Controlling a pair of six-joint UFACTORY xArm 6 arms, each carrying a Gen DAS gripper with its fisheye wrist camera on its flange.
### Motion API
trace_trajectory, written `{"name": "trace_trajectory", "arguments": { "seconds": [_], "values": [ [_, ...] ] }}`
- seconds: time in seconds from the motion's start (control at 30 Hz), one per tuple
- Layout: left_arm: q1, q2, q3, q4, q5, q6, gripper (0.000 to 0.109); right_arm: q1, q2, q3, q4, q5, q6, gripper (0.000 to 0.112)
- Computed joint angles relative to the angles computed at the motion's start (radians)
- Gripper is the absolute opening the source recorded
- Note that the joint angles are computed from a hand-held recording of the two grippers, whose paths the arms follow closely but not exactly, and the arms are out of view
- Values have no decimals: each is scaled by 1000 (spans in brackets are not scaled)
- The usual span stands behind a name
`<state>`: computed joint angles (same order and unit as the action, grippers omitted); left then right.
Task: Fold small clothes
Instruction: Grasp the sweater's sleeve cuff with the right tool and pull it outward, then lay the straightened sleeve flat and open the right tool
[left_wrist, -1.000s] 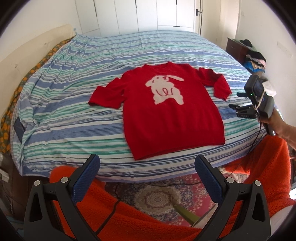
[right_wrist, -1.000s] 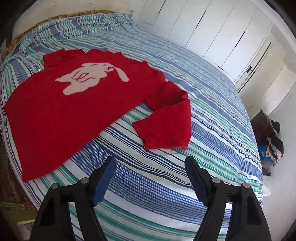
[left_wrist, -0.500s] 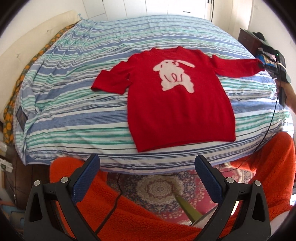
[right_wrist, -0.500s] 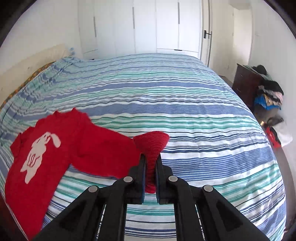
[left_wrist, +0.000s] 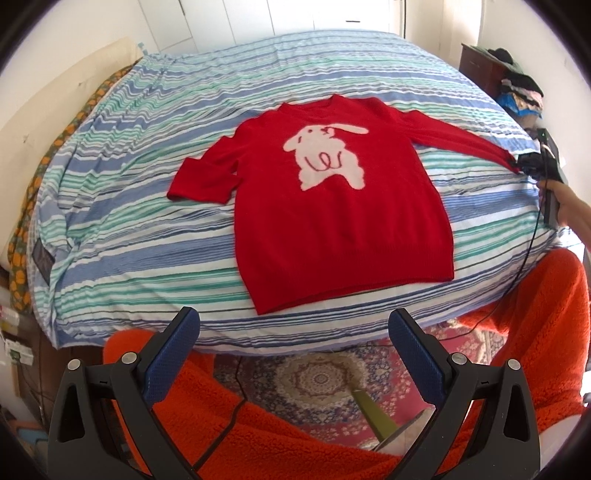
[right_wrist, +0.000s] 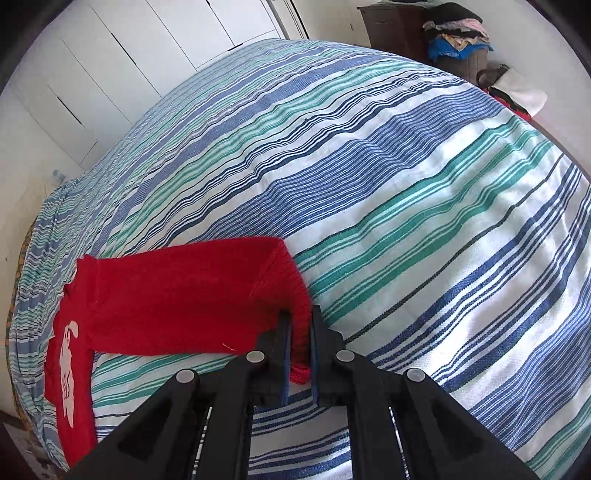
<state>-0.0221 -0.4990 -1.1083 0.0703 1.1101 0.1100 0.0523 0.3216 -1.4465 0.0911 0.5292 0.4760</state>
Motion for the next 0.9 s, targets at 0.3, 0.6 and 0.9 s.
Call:
{"name": "trace_trajectory", "arguments": {
  "seconds": [0.3,0.6,0.9],
  "values": [
    [26,-40,38,-26,-41,20,102,23,-27,24,-214,7,133,8],
    [113,-83,86,-91,-72,42,102,15,-184,147,-586,61,504,82],
    [168,-99,115,-199,-108,122,102,229,-473,262,-932,159,675,93]
  ]
}}
